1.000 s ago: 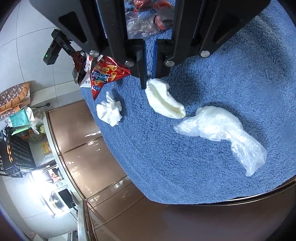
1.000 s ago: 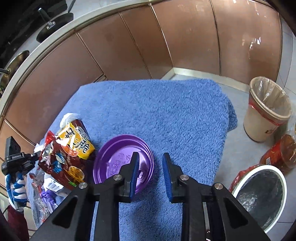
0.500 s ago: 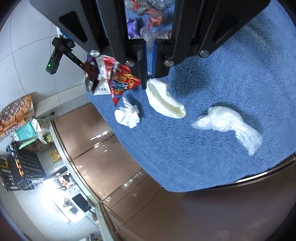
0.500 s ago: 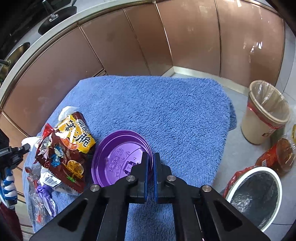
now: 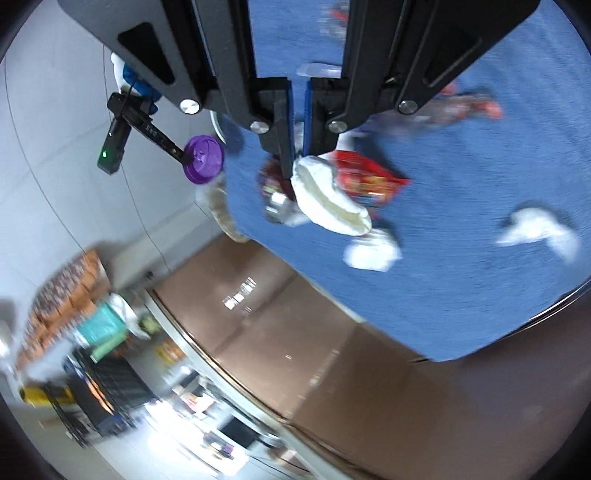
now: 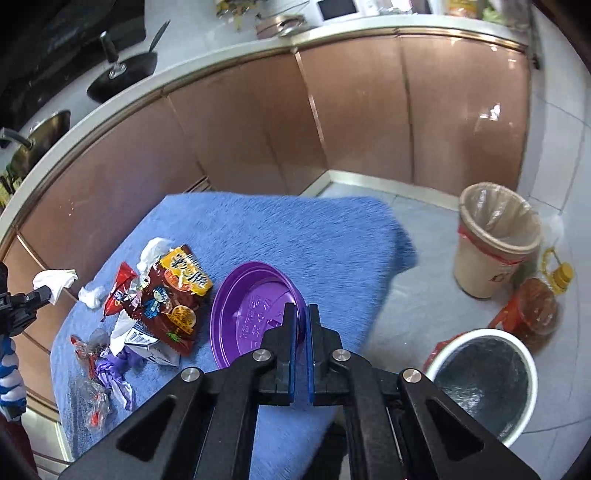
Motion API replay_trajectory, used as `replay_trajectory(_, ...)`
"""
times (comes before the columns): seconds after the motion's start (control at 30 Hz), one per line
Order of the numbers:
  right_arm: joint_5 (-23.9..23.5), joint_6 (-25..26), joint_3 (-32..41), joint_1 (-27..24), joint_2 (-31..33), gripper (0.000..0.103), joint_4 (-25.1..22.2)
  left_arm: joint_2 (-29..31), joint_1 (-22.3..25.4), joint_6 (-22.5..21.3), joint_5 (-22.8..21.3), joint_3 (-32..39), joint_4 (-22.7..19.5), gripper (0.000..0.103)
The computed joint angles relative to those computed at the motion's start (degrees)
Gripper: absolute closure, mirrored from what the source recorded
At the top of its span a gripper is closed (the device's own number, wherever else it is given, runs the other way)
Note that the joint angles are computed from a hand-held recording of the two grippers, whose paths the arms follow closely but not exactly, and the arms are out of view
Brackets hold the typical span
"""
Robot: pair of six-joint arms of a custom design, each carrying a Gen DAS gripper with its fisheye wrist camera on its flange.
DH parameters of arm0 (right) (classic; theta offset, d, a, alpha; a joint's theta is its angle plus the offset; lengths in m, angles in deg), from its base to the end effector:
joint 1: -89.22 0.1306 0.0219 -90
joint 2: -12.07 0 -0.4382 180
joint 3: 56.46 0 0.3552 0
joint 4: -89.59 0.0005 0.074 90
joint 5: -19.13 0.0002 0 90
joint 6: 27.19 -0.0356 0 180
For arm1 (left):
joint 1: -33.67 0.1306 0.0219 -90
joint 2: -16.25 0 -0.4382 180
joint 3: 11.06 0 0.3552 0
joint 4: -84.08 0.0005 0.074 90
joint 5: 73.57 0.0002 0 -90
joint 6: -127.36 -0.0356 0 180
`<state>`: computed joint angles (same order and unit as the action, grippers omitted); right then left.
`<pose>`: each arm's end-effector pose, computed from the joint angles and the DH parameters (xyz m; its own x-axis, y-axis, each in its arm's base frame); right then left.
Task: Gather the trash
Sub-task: 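Carry the tissue and purple lid in both tools over the trash bin, then open both tools to drop the tissue and lid into the bin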
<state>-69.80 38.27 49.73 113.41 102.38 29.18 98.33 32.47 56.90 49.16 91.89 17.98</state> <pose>0.4054 0.1808 0.5890 -0.7470 0.1197 -0.6539 -0.0960 0.9540 0.2842 0.3660 -0.0274 0.6172 -0.8021 -0.2646 -0.5353 0.1380 0.7901 -0.5973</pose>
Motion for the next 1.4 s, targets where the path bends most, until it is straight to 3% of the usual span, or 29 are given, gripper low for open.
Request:
replay_trajectory(0.37, 10.33, -2.99, -11.91, -9.23, -10.88, 0.099, -1.93, 10.43, -23.30, 0.38, -4.46, 9.81, -1.05, 0.100)
replay_trajectory(0.67, 11.32, -3.48, -21.26, -16.84, -13.57, 0.099, -1.63, 25.43, -36.91, -1.27, -6.64, 24.71, -7.04, 0.100)
replay_trajectory(1.03, 11.42, -3.37, -24.96, -20.86, -11.20, 0.099, -0.18, 43.53, -43.72, -2.99, -12.13, 46.90, -19.84, 0.098)
replay_trajectory(1.13, 11.24, -3.03, -25.05, -21.70, -9.91, 0.098, -0.31, 45.36, -44.08, -3.13, -11.55, 47.50, -20.42, 0.096)
replay_trajectory(1.23, 11.12, -2.99, -25.16, -22.17, -9.13, 0.097, -0.59, 46.40, -43.83, -2.60, -10.61, 47.25, -20.13, 0.082)
replay_trajectory(1.3, 11.27, -3.06, -25.30, -22.49, -8.82, 0.090, -0.75, 46.60, -43.62, -1.97, -10.35, 46.96, -19.51, 0.064)
replay_trajectory(1.33, 11.36, -3.09, -25.33, -22.57, -8.84, 0.082, -0.84, 46.36, -43.45, -1.56, -10.15, 46.29, -18.75, 0.064)
replay_trajectory(1.4, 11.62, -3.04, -25.42, -22.47, -9.25, 0.077, -0.89, 45.81, -43.05, -1.04, -9.68, 45.23, -17.84, 0.063)
